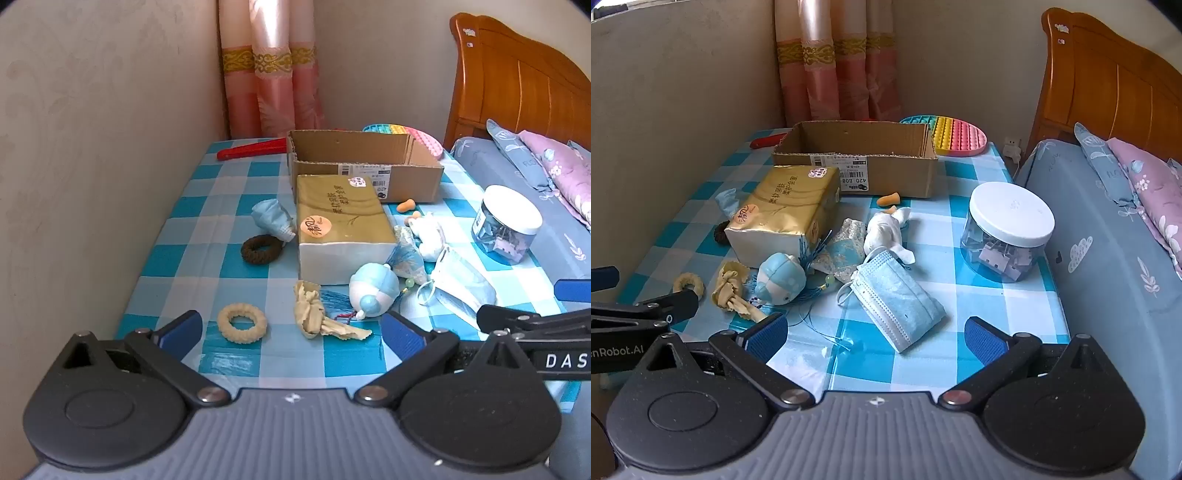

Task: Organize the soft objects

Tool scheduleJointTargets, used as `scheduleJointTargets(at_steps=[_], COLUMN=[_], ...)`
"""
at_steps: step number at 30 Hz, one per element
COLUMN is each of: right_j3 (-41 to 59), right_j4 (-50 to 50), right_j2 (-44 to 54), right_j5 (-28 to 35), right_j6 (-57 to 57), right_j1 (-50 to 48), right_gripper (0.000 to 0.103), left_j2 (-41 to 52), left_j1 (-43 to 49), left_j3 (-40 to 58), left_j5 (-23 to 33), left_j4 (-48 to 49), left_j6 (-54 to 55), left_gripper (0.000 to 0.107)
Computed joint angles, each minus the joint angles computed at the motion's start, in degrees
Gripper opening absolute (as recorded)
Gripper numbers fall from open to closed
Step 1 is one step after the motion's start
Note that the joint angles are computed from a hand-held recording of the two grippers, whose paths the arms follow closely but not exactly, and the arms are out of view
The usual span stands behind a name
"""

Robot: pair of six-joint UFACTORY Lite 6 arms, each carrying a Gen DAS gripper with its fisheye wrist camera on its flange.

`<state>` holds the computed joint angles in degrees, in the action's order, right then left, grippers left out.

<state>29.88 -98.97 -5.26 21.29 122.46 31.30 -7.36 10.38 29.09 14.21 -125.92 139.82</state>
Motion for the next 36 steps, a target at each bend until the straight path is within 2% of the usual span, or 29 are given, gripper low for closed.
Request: scheduleJointTargets(at_steps=[5, 7, 9, 13, 24, 36], right_j3=[0.0, -0.3, -0.3, 0.0, 0.2, 0.2], right_j4=[1.1, -1.3, -1.1, -1.1, 2.2, 1.5], right_j2=[-0.4, 0.4, -0.1, 0.5, -0.2, -0.1], right_j5=[0.3, -0.3, -0.9, -0.7, -1.7, -2.0], right_j6=[-0.9, 1.7, 1.3, 1.5, -2.2, -1.8], right_j1=[0.5, -0.1, -0.5, -0.2, -0.5, -0.8], right_gripper=[0.103, 0.103, 0.103, 0.103, 0.103, 0.103], left_j2=[-0.6, -1.5, 0.0, 0.0, 0.4, 0.7], left_j1=[-0.1, -0.7, 0.0, -0.9, 0.2, 0.6], left_j3=[-0.3, -1.1, 0.1, -0.2, 0.1, 0.6], left_j5=[0.0, -0.5, 0.0, -0.5, -0.1, -0.2], left_j4=[1.1, 0.2, 4.3, 0.9, 8.1, 11.1], left_j6=[-1.5, -1.0, -5.1, -2.3, -9.4, -12.2], left_gripper=[0.103, 0.103, 0.103, 0.102, 0.102, 0.102])
